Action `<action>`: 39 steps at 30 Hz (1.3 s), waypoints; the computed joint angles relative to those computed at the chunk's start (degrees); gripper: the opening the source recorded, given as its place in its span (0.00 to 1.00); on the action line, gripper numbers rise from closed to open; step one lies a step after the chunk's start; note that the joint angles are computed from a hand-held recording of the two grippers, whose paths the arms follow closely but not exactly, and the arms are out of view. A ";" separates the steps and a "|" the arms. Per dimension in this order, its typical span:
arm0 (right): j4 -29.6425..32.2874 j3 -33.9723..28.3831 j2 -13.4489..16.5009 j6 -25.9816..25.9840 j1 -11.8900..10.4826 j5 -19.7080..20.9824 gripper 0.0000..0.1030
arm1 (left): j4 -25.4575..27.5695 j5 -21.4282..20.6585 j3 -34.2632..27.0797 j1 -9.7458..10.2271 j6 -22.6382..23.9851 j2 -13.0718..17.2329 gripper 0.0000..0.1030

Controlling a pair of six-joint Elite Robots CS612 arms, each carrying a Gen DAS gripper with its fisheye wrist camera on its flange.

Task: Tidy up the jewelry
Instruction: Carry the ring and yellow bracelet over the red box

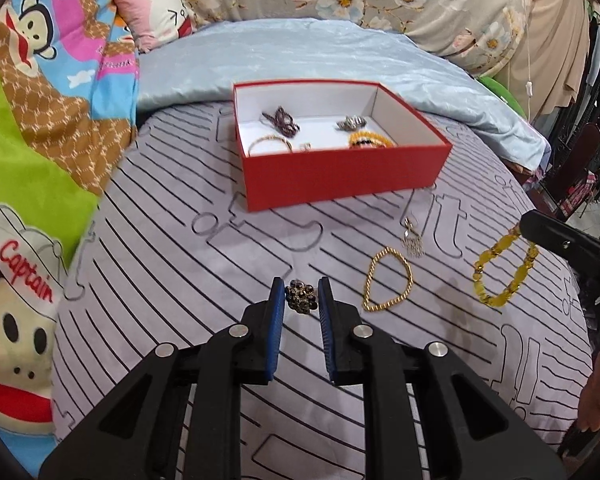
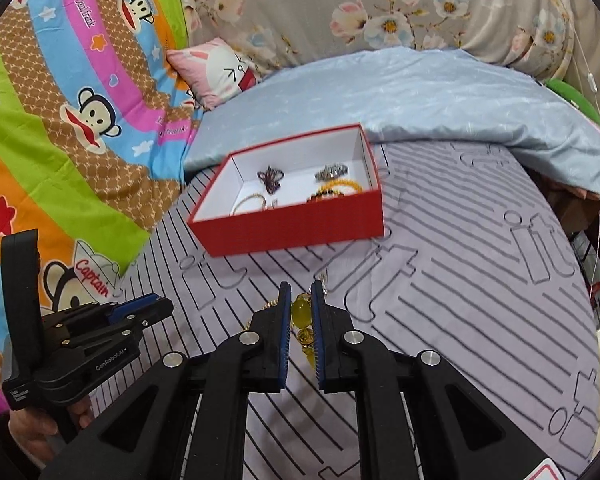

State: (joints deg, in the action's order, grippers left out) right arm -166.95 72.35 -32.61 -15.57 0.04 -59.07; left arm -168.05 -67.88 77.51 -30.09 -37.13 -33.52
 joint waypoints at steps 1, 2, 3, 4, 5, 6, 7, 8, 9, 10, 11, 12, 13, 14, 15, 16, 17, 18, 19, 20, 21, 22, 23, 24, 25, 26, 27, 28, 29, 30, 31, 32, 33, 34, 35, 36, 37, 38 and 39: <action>-0.43 -0.42 0.04 -0.02 0.07 0.06 0.09 | -0.09 0.49 -0.17 0.08 0.34 -0.07 0.16; -0.98 -0.88 0.11 -0.10 0.18 -0.06 0.09 | -0.09 0.96 -0.41 0.16 0.58 -0.10 0.16; -1.25 -1.30 0.18 -0.14 0.22 -0.01 0.09 | -0.18 1.49 -0.72 0.33 0.95 -0.13 0.16; -1.56 -2.05 0.36 -0.18 0.31 0.14 0.09 | -0.39 1.93 -1.08 0.46 1.40 -0.12 0.16; -1.78 -2.56 0.48 -0.14 0.39 0.19 0.09 | -0.44 2.46 -1.37 0.56 1.71 -0.12 0.16; -1.92 -3.27 0.69 -0.10 0.49 0.24 0.09 | -0.35 3.06 -1.98 0.74 2.24 -0.04 0.16; -1.91 -4.29 1.04 0.01 0.64 0.38 0.09 | -0.23 3.44 -2.62 0.93 2.69 0.08 0.16; -1.74 -5.41 1.45 0.13 0.75 0.52 0.09 | -0.03 3.71 -3.19 1.08 2.94 0.21 0.16; -1.47 -6.56 1.89 0.18 0.90 0.56 0.09 | 0.12 4.04 -3.95 1.28 3.40 0.40 0.16; -1.06 -7.76 2.35 0.23 1.01 0.59 0.09 | 0.20 4.33 -4.64 1.45 3.88 0.61 0.16; -0.58 -8.79 2.74 0.39 1.19 0.58 0.09 | 0.31 4.68 -5.60 1.69 4.37 0.93 0.16; 0.26 -10.20 3.31 0.53 1.35 0.64 0.09 | 0.21 4.64 -6.45 1.92 4.94 1.24 0.16; 1.22 -11.99 4.08 0.85 1.56 0.54 0.09 | 0.23 4.58 -7.19 2.10 5.34 1.52 0.16; 2.07 -13.84 4.90 1.16 1.79 0.29 0.09 | 0.62 4.65 -8.16 2.29 5.65 1.87 0.16; 2.67 -15.11 5.45 1.19 1.96 0.10 0.09 | 0.83 4.75 -9.29 2.49 6.20 2.34 0.16; 3.59 -16.96 6.27 1.29 2.22 -0.12 0.09 | 0.72 4.79 -10.29 2.68 6.81 2.79 0.16; 4.37 -18.54 6.96 1.49 2.44 -0.22 0.09 | 1.03 4.77 -11.67 2.93 7.27 3.41 0.16; 5.23 -20.04 7.63 1.52 2.66 -0.25 0.09 | 1.12 4.43 -12.69 3.13 7.78 3.90 0.16; 6.44 -22.11 8.59 1.47 3.00 -0.51 0.09 | 1.22 3.99 -13.76 3.37 8.11 4.44 0.16; 7.17 -23.72 9.38 1.52 3.27 -0.80 0.09 | 1.83 3.64 -14.93 3.60 8.18 4.99 0.16; 7.90 -24.96 9.98 1.42 3.48 -0.96 0.09 | 2.75 3.02 -16.64 3.94 8.49 5.83 0.16; 9.32 -27.12 11.05 1.20 3.85 -1.24 0.09 | 3.07 2.71 -17.61 4.13 8.59 6.34 0.16; 10.58 -28.93 11.98 1.16 4.09 -1.40 0.09 | 4.07 2.32 -19.30 4.41 8.73 7.20 0.16; 11.56 -30.17 12.63 1.12 4.30 -1.49 0.09 | 4.75 2.23 -20.40 4.52 8.96 7.77 0.16; 13.22 -32.26 13.75 0.93 4.59 -1.70 0.09 | 5.39 2.22 -21.67 4.64 9.27 8.46 0.16; 14.48 -33.91 14.63 0.82 4.81 -2.03 0.09 | 6.20 2.28 -22.91 4.73 9.44 9.13 0.16; 15.54 -35.25 15.38 0.78 4.97 -2.21 0.09 | 7.42 2.08 -24.53 4.92 9.55 9.98 0.16; 17.16 -37.23 16.46 0.65 5.18 -2.37 0.09 | 8.11 1.90 -25.54 5.04 9.59 10.57 0.16; 18.29 -38.83 17.35 0.63 5.37 -2.57 0.09 | 9.12 1.90 -26.77 5.17 9.49 11.25 0.16; 19.64 -40.71 18.40 0.65 5.56 -2.71 0.09 | 9.68 1.92 -27.52 5.26 9.49 11.71 0.16; 20.90 -42.46 19.35 0.65 5.70 -2.77 0.09 | 10.32 2.00 -28.35 5.37 9.42 12.24 0.16; 21.97 -44.06 20.22 0.71 5.82 -2.84 0.09 | 11.10 2.05 -29.21 5.48 9.24 12.73 0.16; 23.09 -45.75 21.13 0.82 5.96 -2.92 0.09 | 11.81 1.89 -30.07 5.59 9.09 13.27 0.16; 24.41 -47.65 22.12 0.76 6.07 -2.93 0.09 | 12.47 1.77 -30.92 5.70 8.98 13.78 0.16; 25.49 -49.33 22.98 0.73 6.18 -3.01 0.09 | 13.51 1.71 -32.04 5.82 8.84 14.41 0.16; 26.94 -51.66 24.19 0.64 6.32 -3.21 0.09 | 14.13 1.59 -32.74 5.94 8.88 14.82 0.16; 28.05 -53.40 25.10 0.57 6.42 -3.37 0.09 | 14.83 1.50 -33.57 6.03 8.88 15.28 0.16; 29.37 -55.56 26.22 0.53 6.54 -3.62 0.09 | 15.43 1.45 -34.31 6.11 8.86 15.71 0.16; 30.56 -57.62 27.31 0.54 6.65 -3.93 0.09 | 16.18 1.44 -35.22 6.17 8.88 16.23 0.16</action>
State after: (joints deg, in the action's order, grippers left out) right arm -136.39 14.73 -5.30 -15.03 6.69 -63.00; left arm -151.87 -66.44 42.29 -23.91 -28.24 -17.29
